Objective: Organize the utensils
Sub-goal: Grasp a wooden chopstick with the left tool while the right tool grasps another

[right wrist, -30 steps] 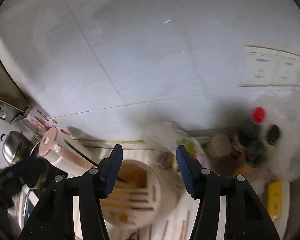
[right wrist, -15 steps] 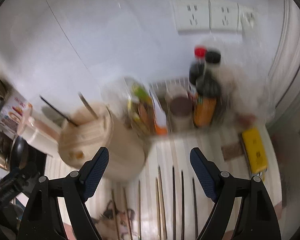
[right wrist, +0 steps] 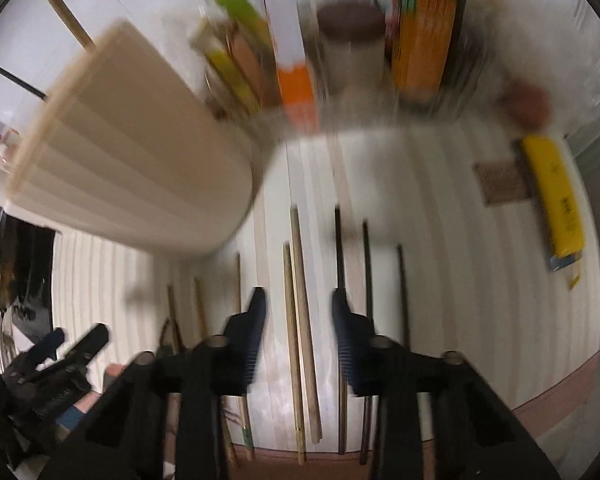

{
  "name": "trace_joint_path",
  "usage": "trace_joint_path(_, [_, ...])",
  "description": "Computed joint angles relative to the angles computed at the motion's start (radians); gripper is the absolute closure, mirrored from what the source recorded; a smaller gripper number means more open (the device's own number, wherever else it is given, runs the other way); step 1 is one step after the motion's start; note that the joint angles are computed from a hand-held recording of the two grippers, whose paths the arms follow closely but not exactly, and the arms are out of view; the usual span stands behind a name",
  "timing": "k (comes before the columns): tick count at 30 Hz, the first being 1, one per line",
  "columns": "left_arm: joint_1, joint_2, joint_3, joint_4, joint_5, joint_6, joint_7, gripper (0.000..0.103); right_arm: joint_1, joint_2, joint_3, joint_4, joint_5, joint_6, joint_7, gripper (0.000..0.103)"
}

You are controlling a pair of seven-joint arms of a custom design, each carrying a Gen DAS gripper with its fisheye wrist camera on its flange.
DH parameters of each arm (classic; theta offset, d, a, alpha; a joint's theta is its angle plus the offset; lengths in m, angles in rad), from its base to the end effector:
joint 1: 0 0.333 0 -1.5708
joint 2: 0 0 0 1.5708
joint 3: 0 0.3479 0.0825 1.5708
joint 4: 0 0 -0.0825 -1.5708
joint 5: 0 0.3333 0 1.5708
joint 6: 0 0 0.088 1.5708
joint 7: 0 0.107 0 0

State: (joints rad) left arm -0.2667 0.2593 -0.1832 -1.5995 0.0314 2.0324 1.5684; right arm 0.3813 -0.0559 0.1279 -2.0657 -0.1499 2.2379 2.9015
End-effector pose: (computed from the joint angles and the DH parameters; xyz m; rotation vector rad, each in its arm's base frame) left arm 0.5615 -0.2541 0.5446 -1.6236 2.5840 -0.2445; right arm 0.4467 0.2458 0.5337 -1.1663 2.6496 -0.1503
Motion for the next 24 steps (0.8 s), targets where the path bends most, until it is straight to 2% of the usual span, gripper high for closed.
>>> trace_joint_path(1, [0.0, 0.016, -0.007, 0.004, -0.016, -0.037, 0.016, 0.046, 0.0, 0.008, -0.003, -0.01, 0.023, 0.019, -0.019, 0.079])
trace_joint_path(2, [-0.001, 0.03, -0.011, 0.006, -0.03, -0.066, 0.026, 0.059, 0.0, 0.019, -0.005, -0.021, 0.051, 0.036, -0.045, 0.084])
trace_joint_path(3, [-0.003, 0.041, -0.013, 0.006, -0.039, -0.081, 0.032, 0.063, 0.001, 0.033, -0.006, -0.023, 0.073, 0.043, -0.068, 0.085])
trace_joint_path(5, [-0.014, 0.055, -0.01, 0.0, -0.025, -0.093, 0.031, 0.065, 0.0, 0.058, -0.008, -0.021, 0.106, 0.048, -0.106, 0.085])
trace_joint_path(9, [-0.029, 0.064, -0.001, -0.021, 0.012, -0.067, 0.023, 0.077, -0.005, 0.106, -0.01, -0.01, 0.15, 0.049, -0.155, 0.085])
trace_joint_path(11, [-0.028, 0.063, 0.0, -0.023, 0.015, -0.051, 0.029, 0.095, -0.007, 0.125, -0.01, -0.002, 0.162, 0.039, -0.168, 0.085])
trace_joint_path(14, [-0.026, 0.07, 0.001, -0.016, 0.012, -0.045, 0.03, 0.098, -0.011, 0.148, -0.009, 0.001, 0.19, 0.034, -0.187, 0.087])
trace_joint_path(17, [-0.021, 0.075, 0.004, -0.006, 0.018, -0.045, 0.052, 0.098, -0.002, 0.167, -0.006, 0.031, 0.158, -0.004, -0.179, 0.096])
trace_joint_path(24, [0.008, 0.109, 0.022, 0.065, 0.016, -0.1, 0.089, 0.098, 0.01, 0.171, 0.011, 0.046, 0.225, -0.056, -0.209, 0.096])
